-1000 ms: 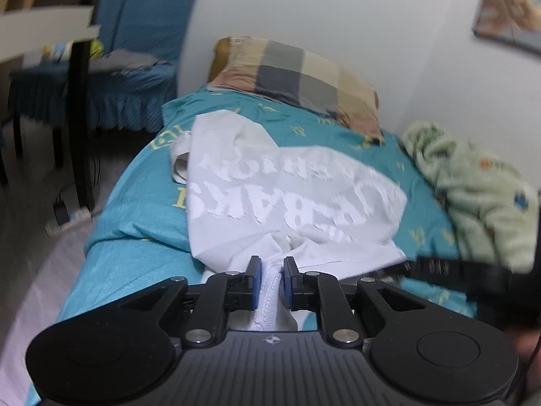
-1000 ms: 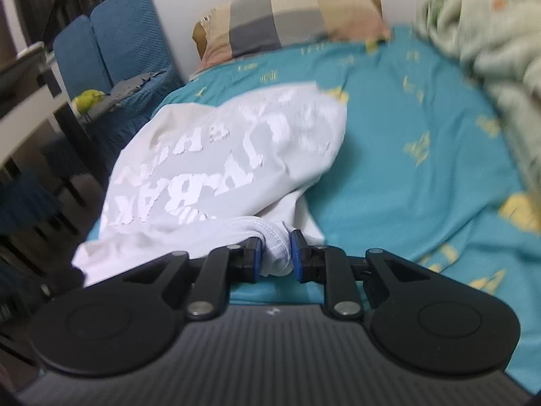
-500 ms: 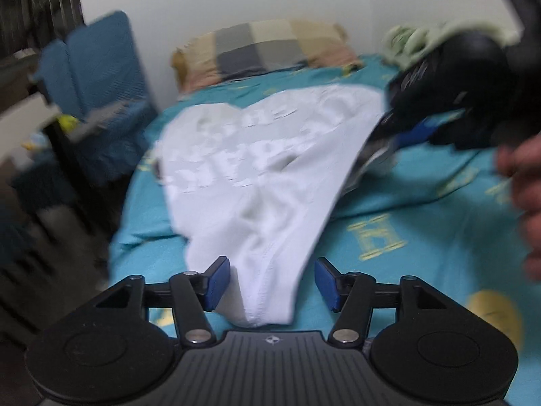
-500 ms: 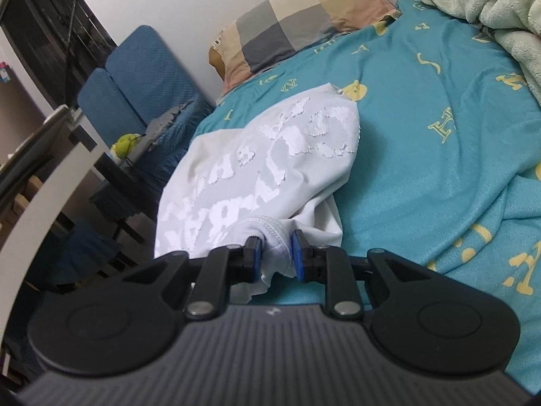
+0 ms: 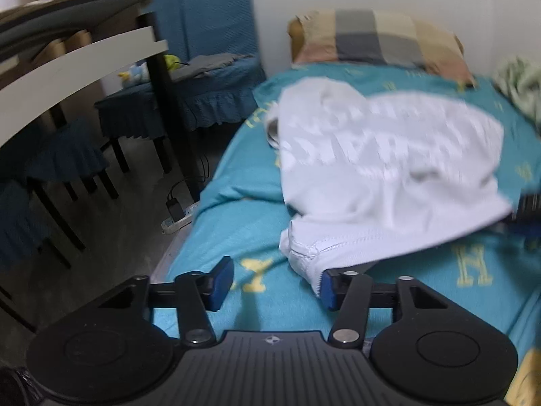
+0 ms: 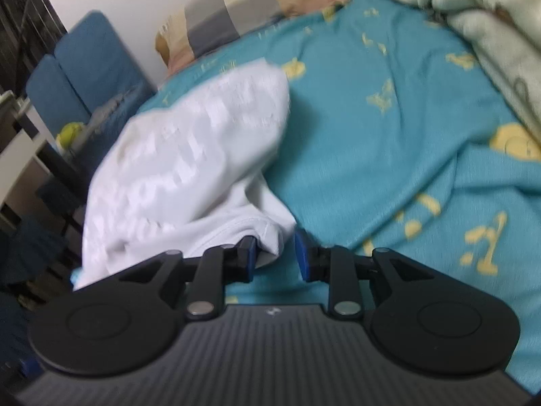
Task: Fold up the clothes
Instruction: 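Lift the T-shirt with both grippers and shake it loose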
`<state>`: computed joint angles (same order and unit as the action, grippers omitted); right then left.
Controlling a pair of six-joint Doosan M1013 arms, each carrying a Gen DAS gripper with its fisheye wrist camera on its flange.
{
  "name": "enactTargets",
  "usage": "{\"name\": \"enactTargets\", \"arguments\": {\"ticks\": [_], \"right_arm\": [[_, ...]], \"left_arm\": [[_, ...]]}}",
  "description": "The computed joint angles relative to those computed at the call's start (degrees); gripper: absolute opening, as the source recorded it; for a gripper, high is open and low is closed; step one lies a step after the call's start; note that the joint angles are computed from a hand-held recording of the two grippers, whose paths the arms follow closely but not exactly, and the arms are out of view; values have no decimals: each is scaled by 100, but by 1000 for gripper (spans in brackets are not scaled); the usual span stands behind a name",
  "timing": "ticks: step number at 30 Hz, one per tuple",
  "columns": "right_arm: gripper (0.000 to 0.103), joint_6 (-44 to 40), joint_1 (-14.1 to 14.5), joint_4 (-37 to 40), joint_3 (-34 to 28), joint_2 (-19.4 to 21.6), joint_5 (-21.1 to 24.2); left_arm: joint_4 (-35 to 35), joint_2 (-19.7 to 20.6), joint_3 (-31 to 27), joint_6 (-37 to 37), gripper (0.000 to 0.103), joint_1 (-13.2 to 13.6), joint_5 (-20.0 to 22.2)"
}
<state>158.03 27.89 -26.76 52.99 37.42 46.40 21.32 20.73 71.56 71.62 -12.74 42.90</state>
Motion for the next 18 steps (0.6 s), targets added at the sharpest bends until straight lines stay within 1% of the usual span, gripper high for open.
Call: {"name": "enactTargets", "arguments": {"ticks": [2,4,5,6,7,9,10,11,12,14,16,17,18], "right_arm": [[28,-143,42,-84,-80,28,155],[29,100,78,-311,-66,3,160],[29,293,111,-602,-38,-18,138],[29,508,160,-1035,9,-46,117],[28,718,205,-1450,47,-67,116],[29,1045,267,-2058,96,-85,143],[29,1041,249,-2015,123,-93,83],[29,1036,231,-1972,151,-100,21],[29,1011,209,-1881,178,-106,-48],[24,856,153,-1543,200,-100,-161],[15,708,105,-1273,210,-92,-236],[14,688,104,-1275,217,-95,-268],[8,685,116,-1320,226,-102,-320]], "left_arm": [[-11,-42,17,-197,45,29,-145],[-58,-65,22,-348,38,54,-278],[-144,-67,15,-409,37,80,-333],[-232,-69,8,-467,33,107,-388],[-320,-71,0,-526,25,133,-444],[-498,-78,-3,-598,21,189,-613],[-592,-86,0,-604,16,214,-700],[-642,-72,-13,-602,14,229,-737],[-668,-52,-32,-622,12,240,-729],[-744,-14,-80,-619,12,258,-665],[-922,33,-140,-522,12,288,-538],[-970,55,-157,-490,12,297,-503],[-1016,77,-174,-458,13,305,-468]]}}
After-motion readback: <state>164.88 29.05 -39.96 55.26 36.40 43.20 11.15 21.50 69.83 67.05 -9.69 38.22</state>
